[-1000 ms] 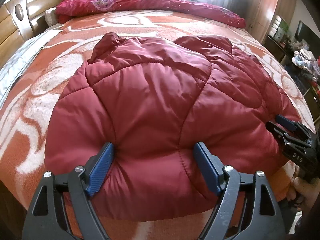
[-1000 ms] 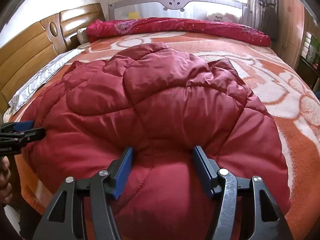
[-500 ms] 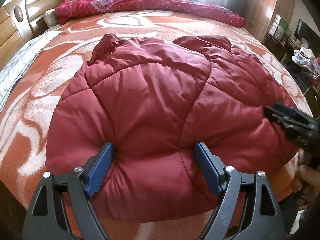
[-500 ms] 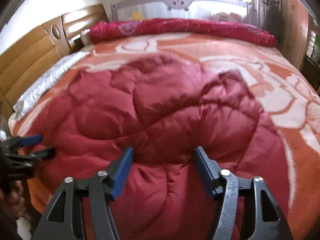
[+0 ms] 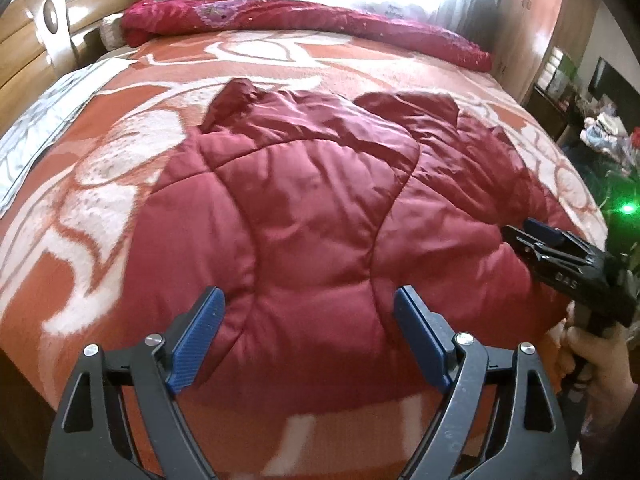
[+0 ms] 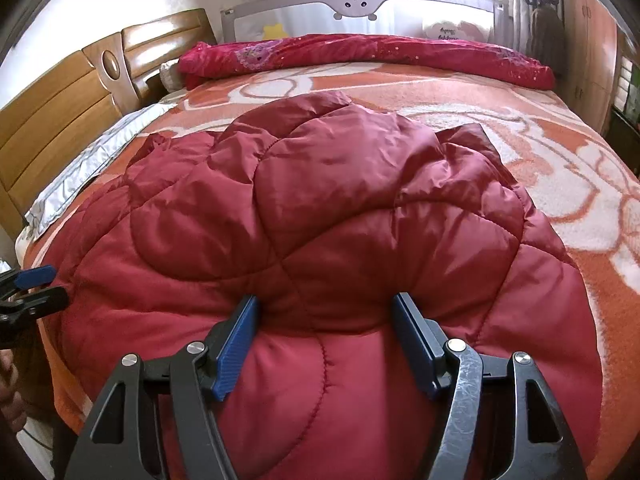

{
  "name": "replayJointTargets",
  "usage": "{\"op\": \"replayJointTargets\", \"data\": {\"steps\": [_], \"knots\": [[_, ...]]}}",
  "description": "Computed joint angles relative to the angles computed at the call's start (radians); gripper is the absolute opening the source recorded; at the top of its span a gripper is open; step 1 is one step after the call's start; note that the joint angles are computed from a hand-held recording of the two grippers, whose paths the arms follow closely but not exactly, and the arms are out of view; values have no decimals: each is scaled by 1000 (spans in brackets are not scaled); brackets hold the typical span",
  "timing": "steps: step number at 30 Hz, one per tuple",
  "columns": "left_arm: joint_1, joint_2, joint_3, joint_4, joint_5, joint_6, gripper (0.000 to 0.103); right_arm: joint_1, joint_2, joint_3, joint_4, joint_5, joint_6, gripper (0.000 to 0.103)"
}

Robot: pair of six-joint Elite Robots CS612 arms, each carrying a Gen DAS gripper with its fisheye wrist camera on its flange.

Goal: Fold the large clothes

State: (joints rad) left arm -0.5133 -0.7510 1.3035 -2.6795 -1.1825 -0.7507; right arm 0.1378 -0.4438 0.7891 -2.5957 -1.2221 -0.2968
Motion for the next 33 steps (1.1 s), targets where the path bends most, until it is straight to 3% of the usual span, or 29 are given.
{"op": "replayJointTargets", "data": {"steps": [7,15,26,33], "knots": [[-6,-67,121,-105,23,-95,88,-10,-34,46,-27,33,40,71],[-6,-93,179,-155,20,-140,88,-21,-78,126,-79,58,62,71],[-14,-105,207,-200,8,-131,88,-39,-146,235,-105,95,49,71],[-34,-103,201,-175,5,-95,88,-51,-206,338,-122,113,19,84]]}}
